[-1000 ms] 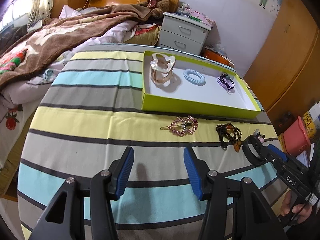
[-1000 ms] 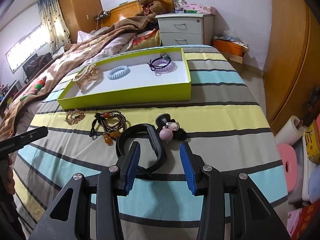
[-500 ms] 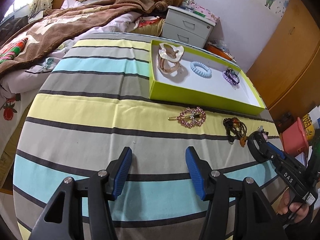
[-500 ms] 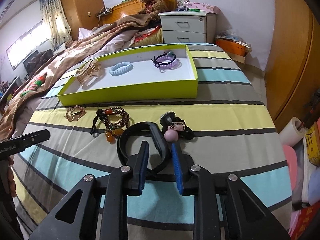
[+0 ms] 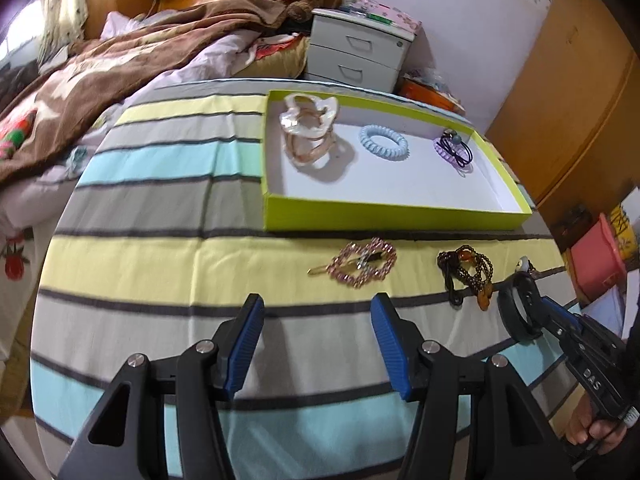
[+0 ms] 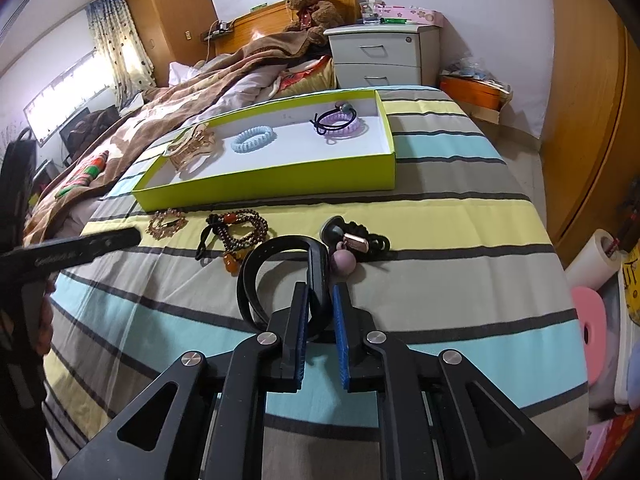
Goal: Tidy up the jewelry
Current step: 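Hold black band in right tool while left tool grasps pink rhinestone clip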
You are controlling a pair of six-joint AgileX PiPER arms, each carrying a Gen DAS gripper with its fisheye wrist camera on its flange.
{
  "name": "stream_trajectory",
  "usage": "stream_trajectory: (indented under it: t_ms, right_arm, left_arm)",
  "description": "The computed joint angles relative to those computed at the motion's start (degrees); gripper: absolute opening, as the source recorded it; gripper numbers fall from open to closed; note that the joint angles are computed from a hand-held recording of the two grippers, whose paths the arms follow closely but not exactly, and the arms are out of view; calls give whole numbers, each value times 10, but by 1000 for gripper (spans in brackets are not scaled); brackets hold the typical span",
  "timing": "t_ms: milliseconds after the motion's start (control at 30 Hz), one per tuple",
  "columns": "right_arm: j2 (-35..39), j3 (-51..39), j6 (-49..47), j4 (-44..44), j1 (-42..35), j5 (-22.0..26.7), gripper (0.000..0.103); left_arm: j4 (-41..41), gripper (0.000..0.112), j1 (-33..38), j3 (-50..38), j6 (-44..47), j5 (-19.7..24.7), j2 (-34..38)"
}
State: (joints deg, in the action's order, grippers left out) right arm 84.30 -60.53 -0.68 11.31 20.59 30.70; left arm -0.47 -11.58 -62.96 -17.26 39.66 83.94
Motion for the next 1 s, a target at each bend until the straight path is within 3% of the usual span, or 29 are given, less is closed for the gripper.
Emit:
stream_trajectory:
  t_ms: [267,467,867,1000]
  right_arm:
    - [-20,24,-40,51,-14,1,13]
    - [-33,36,-43,59,-16,2,13]
    - [-28,38,-86,103,-32,4,13]
    - [-28,38,-86,103,-32,3,13]
  left_arm:
    - [85,58,-43,-61,-27,17,54]
    - [81,58,-44,-90,-17,17,89]
    - [-47,58,-52,-66,114,7,67]
    - [46,58,-63,-81,32,15,79]
